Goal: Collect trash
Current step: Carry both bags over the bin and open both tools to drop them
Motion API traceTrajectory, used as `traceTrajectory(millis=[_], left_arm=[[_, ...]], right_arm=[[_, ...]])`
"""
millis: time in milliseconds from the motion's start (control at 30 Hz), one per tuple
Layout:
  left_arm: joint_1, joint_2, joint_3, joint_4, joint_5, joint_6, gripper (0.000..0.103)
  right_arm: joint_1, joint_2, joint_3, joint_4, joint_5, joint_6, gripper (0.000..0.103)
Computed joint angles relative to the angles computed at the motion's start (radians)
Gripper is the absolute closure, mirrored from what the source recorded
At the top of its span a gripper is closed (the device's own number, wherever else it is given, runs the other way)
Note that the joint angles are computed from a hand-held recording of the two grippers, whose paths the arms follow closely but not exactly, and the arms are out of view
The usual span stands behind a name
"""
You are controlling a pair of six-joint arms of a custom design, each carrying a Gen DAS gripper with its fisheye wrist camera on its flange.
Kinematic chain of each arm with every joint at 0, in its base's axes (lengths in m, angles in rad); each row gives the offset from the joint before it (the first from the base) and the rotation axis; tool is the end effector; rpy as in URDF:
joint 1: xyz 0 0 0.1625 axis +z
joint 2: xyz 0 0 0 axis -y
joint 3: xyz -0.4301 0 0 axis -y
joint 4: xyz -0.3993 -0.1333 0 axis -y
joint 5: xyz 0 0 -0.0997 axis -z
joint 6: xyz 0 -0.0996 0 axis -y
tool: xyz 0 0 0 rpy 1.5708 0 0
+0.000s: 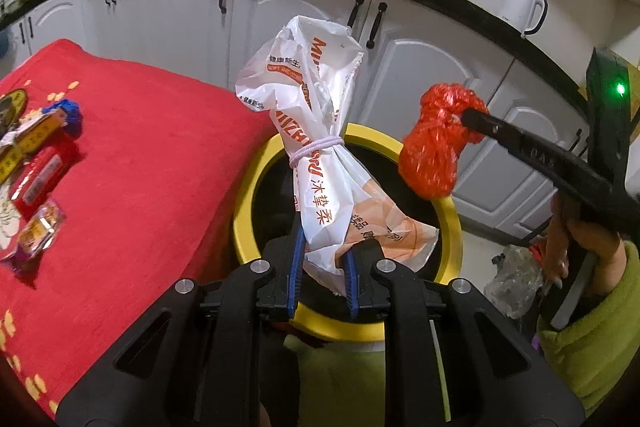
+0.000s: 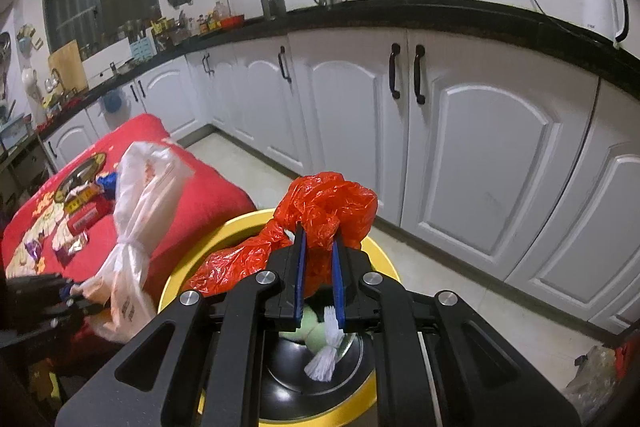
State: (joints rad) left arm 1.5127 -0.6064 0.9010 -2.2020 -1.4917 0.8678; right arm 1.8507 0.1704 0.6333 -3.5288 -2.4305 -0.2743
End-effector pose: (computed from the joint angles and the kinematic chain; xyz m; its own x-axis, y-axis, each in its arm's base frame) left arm 0.0909 -0.8692 0.2309 -0.6026 0.7395 -0.3002 0.7958 0.5849 -0.1566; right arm 0.2768 -0.7536 -0.1330 -0.7578 0.3621 0.5428 -0.3293 0.5058 -0.7973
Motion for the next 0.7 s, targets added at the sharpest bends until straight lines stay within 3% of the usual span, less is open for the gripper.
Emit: traceTrajectory(millis=[367,533,700], left_arm=[[-0.006,0.033,-0.031,0.047,0.014,0.007,0.089],[-0.004,0.035,-0.034,0.036,0.014,-0.017,0.065],[0.001,0.012,-0.009,-0.015,-0.003,-0.028,0.041]], right_arm=[[-0.021,-0.063,0.119,0.041,0.038,0.071,0.088],[-0.028,-0.077,0.144,0.044,0.047,0.101,0.065],[-0.028,-0.070,0.136,0.036,0.056,0.109,0.060]])
